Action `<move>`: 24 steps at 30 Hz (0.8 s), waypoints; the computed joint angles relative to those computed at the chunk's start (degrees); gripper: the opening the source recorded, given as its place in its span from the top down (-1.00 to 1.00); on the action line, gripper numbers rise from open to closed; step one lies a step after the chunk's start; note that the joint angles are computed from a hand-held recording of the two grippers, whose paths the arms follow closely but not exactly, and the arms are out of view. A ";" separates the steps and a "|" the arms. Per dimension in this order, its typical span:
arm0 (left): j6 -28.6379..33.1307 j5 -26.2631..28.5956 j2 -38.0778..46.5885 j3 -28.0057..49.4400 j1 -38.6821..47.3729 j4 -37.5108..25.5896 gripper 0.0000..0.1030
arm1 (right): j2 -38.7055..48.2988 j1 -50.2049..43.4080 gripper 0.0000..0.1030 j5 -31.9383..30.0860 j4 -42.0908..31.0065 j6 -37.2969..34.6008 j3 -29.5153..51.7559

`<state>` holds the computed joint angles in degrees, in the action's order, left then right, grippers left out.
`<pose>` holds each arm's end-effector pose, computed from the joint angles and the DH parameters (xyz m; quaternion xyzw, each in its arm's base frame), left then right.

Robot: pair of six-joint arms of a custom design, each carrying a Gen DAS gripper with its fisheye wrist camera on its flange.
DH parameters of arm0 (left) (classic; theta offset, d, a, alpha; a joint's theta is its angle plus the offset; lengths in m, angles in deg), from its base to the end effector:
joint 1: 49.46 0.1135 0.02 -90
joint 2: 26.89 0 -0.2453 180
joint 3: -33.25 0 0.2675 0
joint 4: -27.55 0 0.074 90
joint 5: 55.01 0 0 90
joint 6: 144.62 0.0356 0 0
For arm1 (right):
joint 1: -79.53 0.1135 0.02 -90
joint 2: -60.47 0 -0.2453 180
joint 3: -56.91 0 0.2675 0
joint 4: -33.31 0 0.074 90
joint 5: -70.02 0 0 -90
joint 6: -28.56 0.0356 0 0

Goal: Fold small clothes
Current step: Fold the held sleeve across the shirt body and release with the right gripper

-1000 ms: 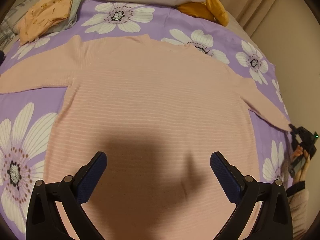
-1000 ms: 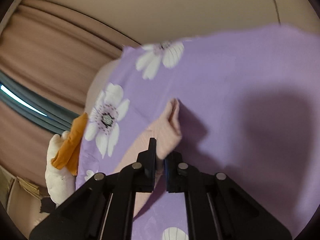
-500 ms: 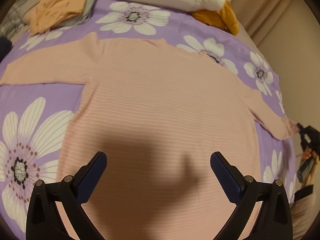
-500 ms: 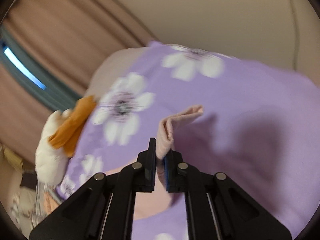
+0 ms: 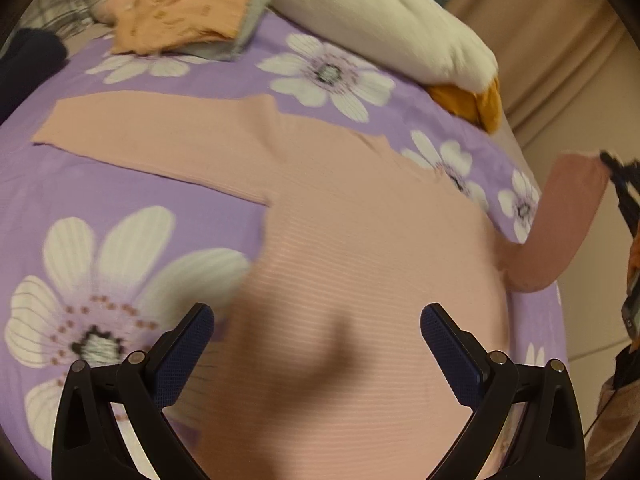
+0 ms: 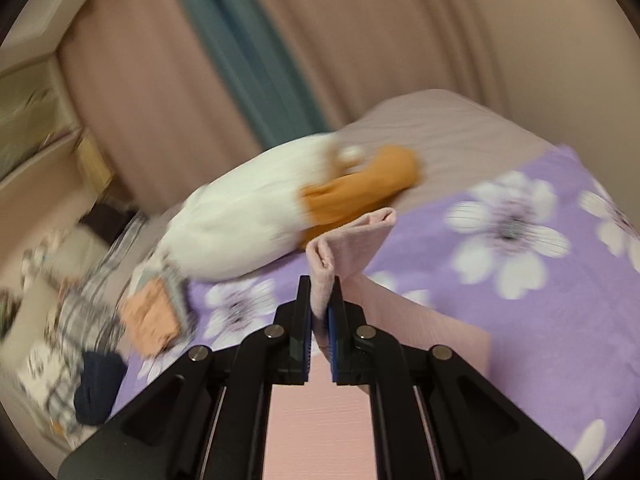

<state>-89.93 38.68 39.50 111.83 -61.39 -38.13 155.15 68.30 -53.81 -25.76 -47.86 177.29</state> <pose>0.2425 -0.0536 0.3067 -0.1824 0.9315 -0.1535 0.2746 0.3644 -0.0521 0.4170 0.0462 0.8522 0.2654 0.4485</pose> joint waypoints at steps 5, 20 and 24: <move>2.20 1.32 -3.85 -2.49 6.35 -1.68 -0.98 | 0.31 16.28 0.84 10.51 1.90 -4.88 -3.61; 4.57 3.50 -1.51 -1.91 10.56 0.48 -0.98 | 1.54 28.81 -0.07 7.89 4.66 -17.68 -23.99; 4.43 7.15 4.56 1.81 9.12 4.73 -0.98 | -1.89 15.24 -0.23 -2.07 4.22 -15.99 -26.51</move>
